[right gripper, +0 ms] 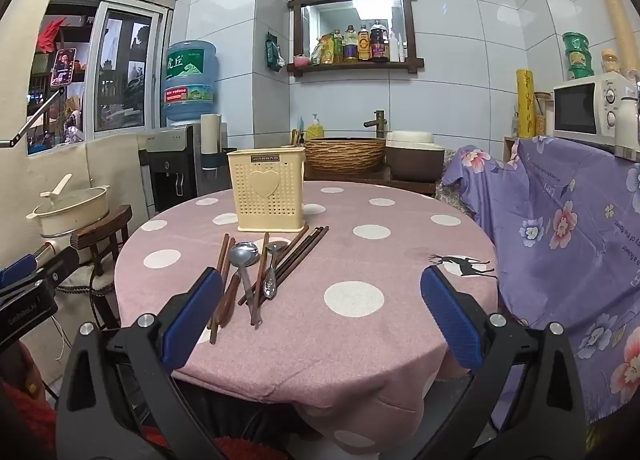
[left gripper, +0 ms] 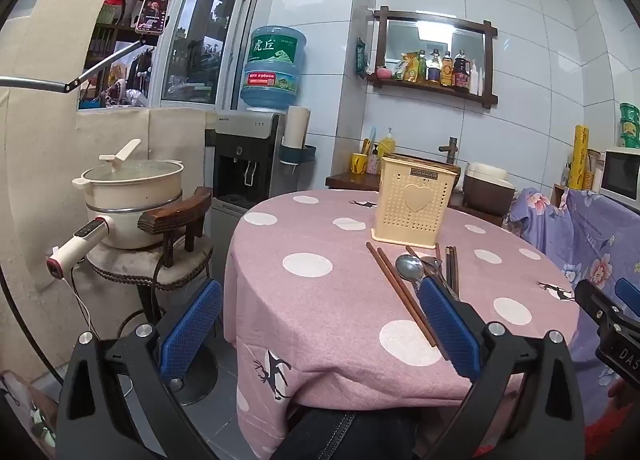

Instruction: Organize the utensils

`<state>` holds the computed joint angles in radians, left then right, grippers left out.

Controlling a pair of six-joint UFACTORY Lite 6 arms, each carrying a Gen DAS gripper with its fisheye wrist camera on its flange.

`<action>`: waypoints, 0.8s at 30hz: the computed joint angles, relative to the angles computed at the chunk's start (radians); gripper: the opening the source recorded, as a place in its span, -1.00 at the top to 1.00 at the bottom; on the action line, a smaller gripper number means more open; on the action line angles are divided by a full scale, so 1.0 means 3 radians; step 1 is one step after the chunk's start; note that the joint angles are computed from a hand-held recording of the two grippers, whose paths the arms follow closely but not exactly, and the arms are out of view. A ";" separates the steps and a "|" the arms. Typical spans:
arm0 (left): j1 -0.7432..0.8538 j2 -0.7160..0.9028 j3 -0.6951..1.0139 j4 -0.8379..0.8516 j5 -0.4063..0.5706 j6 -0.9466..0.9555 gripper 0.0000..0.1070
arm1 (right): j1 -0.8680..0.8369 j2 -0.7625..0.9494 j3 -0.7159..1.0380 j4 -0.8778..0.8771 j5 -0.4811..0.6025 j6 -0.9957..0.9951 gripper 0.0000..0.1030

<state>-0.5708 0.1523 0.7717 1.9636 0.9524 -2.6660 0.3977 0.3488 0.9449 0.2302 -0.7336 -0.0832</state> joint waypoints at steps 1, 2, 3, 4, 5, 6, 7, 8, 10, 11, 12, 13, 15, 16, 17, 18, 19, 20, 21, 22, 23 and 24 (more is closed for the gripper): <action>-0.0026 -0.0001 -0.0039 0.0068 0.0088 -0.0061 -0.83 | 0.0004 0.0008 0.0010 0.0024 -0.0008 -0.0016 -0.91; -0.0029 -0.0006 -0.0043 0.0064 0.0083 -0.0055 -0.83 | 0.0007 0.0019 0.0024 0.0044 -0.0014 -0.0032 -0.91; -0.0035 -0.0015 -0.0048 0.0057 0.0078 -0.0044 -0.83 | 0.0007 0.0036 0.0045 0.0061 -0.0015 -0.0043 -0.91; -0.0015 -0.0033 -0.0053 0.0062 0.0049 -0.0047 -0.83 | 0.0006 0.0059 0.0074 0.0078 -0.0010 -0.0054 -0.91; -0.0016 -0.0050 -0.0066 0.0058 0.0045 -0.0040 -0.83 | -0.0005 0.0087 0.0106 0.0065 -0.0009 -0.0037 -0.91; -0.0016 -0.0070 -0.0081 0.0054 0.0041 -0.0031 -0.83 | -0.0043 0.0058 0.0007 -0.0077 -0.0060 0.0119 -0.91; -0.0019 -0.0093 -0.0098 0.0045 0.0040 -0.0021 -0.83 | -0.0046 0.0054 -0.0005 -0.0089 -0.0070 0.0135 -0.91; -0.0023 -0.0118 -0.0118 0.0029 0.0045 -0.0011 -0.83 | -0.0040 0.0049 -0.0016 -0.0072 -0.0078 0.0123 -0.91; -0.0087 -0.0058 -0.0007 -0.0061 0.0049 0.0075 -0.83 | -0.0142 0.0041 0.0028 -0.0255 0.0014 0.0255 -0.91; -0.0097 -0.0080 -0.0019 -0.0078 0.0053 0.0090 -0.83 | -0.0150 0.0030 0.0015 -0.0277 0.0013 0.0269 -0.91; -0.0065 -0.0016 0.0035 -0.0061 0.0022 0.0093 -0.83 | -0.0151 0.0017 0.0000 -0.0274 0.0012 0.0265 -0.91; -0.0069 -0.0022 0.0033 -0.0070 0.0023 0.0100 -0.83 | -0.0153 0.0001 -0.0018 -0.0279 0.0009 0.0266 -0.91; -0.0076 -0.0043 0.0023 -0.0085 0.0022 0.0113 -0.83 | -0.0086 0.0069 0.0037 -0.0165 0.0002 0.0197 -0.91; -0.0080 -0.0055 0.0016 -0.0094 0.0024 0.0118 -0.83 | -0.0085 0.0068 0.0031 -0.0167 -0.0005 0.0195 -0.91; -0.0082 -0.0067 0.0009 -0.0101 0.0023 0.0123 -0.83 | -0.0090 0.0097 0.0083 -0.0166 0.0012 0.0186 -0.91; -0.0085 -0.0085 -0.0001 -0.0107 0.0019 0.0131 -0.83 | -0.0093 0.0100 0.0083 -0.0171 0.0007 0.0186 -0.91; -0.0089 -0.0093 -0.0006 -0.0115 0.0026 0.0134 -0.83 | -0.0093 0.0106 0.0076 -0.0177 -0.0006 0.0182 -0.91; -0.0032 0.0039 0.0047 -0.0031 0.0014 0.0047 -0.83 | -0.0091 0.0106 0.0075 -0.0175 -0.0005 0.0177 -0.91; -0.0032 0.0039 0.0047 -0.0031 0.0015 0.0047 -0.83 | -0.0091 0.0106 0.0075 -0.0175 -0.0005 0.0177 -0.91; -0.0028 0.0040 0.0046 -0.0026 0.0013 0.0046 -0.83 | -0.0091 0.0111 0.0078 -0.0176 -0.0005 0.0175 -0.91; -0.0033 0.0042 0.0046 -0.0028 0.0020 0.0046 -0.83 | -0.0093 0.0111 0.0078 -0.0178 -0.0007 0.0177 -0.91; -0.0030 0.0044 0.0046 -0.0024 0.0020 0.0041 -0.83 | -0.0095 0.0108 0.0078 -0.0185 -0.0002 0.0182 -0.91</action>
<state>-0.5797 0.1656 0.7855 1.9566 0.9583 -2.6536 0.3693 0.3812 0.9682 0.1747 -0.7343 -0.0286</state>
